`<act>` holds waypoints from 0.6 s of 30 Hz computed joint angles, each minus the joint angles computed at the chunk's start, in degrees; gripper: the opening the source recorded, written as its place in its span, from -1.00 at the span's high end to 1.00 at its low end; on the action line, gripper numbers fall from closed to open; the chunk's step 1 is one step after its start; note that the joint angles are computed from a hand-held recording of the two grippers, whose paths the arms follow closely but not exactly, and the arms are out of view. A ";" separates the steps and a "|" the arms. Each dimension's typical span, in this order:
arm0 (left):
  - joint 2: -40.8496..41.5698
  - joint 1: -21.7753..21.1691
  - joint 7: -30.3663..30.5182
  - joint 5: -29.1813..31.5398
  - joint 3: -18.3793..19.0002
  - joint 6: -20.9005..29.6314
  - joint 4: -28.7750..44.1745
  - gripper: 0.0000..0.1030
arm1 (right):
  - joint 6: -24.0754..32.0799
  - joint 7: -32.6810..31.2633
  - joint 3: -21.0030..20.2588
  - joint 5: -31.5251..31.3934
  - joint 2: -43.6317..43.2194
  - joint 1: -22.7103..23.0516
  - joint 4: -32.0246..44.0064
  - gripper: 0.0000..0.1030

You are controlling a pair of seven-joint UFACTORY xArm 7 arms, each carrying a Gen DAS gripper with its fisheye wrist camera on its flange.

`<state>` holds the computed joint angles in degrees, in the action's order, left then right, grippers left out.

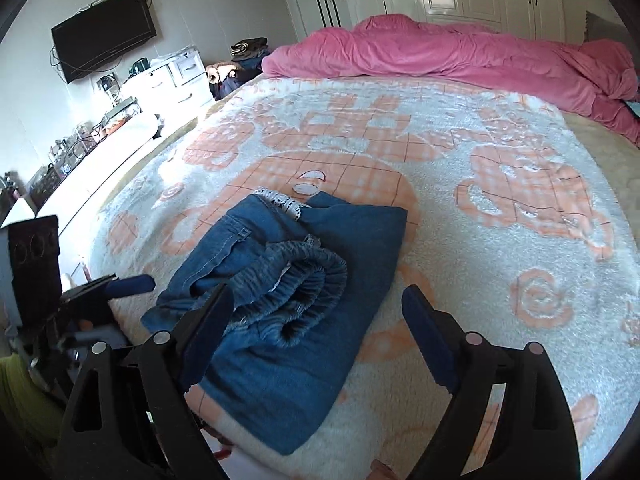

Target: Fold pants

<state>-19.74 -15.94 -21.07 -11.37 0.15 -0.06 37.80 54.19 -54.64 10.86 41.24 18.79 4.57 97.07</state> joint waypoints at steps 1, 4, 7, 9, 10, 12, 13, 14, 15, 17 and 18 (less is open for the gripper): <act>-0.41 1.05 -0.62 0.31 -0.72 0.58 -0.05 -0.81 | -0.46 -1.13 0.11 0.90 -1.45 -0.47 -1.86 -0.66; -1.37 3.17 -2.05 1.18 -2.08 1.82 -0.17 -0.81 | -0.79 -4.64 -0.22 3.36 -4.74 -1.18 -5.89 -0.66; -1.96 7.33 -4.70 3.69 -5.04 3.84 0.24 -0.81 | -1.25 -8.11 -1.00 5.54 -8.05 -1.03 -9.97 -0.66; -2.07 8.72 -5.86 5.04 -5.68 5.15 0.58 -0.81 | -1.08 -10.29 -1.64 6.70 -9.79 -0.63 -12.14 -0.66; -1.98 9.53 -6.60 5.80 -6.17 5.85 0.88 -0.81 | -0.98 -11.67 -1.87 7.12 -10.83 -0.30 -13.43 -0.66; -1.12 10.75 -7.55 7.31 -6.54 8.05 2.26 -0.81 | -1.12 -14.49 -2.29 7.42 -12.92 0.69 -16.03 -0.66; -0.65 11.07 -7.96 7.79 -6.42 9.32 3.10 -0.81 | -1.18 -15.81 -2.52 7.72 -13.75 1.22 -17.04 -0.66; 0.02 9.84 -6.92 6.95 -4.71 10.72 4.09 -0.81 | -1.19 -17.50 -2.66 8.11 -14.78 1.80 -18.29 -0.66; 0.64 8.35 -5.51 5.53 -2.93 11.64 4.92 -0.81 | -1.06 -18.58 -2.94 8.37 -15.39 2.33 -19.02 -0.66; 2.58 5.35 -1.08 1.30 1.01 14.71 7.63 -0.81 | -0.53 -21.48 -3.19 8.99 -17.12 3.60 -21.12 -0.66; 4.10 4.67 1.14 -0.84 2.51 16.44 9.55 -0.81 | -0.73 -22.65 -3.29 9.10 -18.01 4.29 -22.21 -0.66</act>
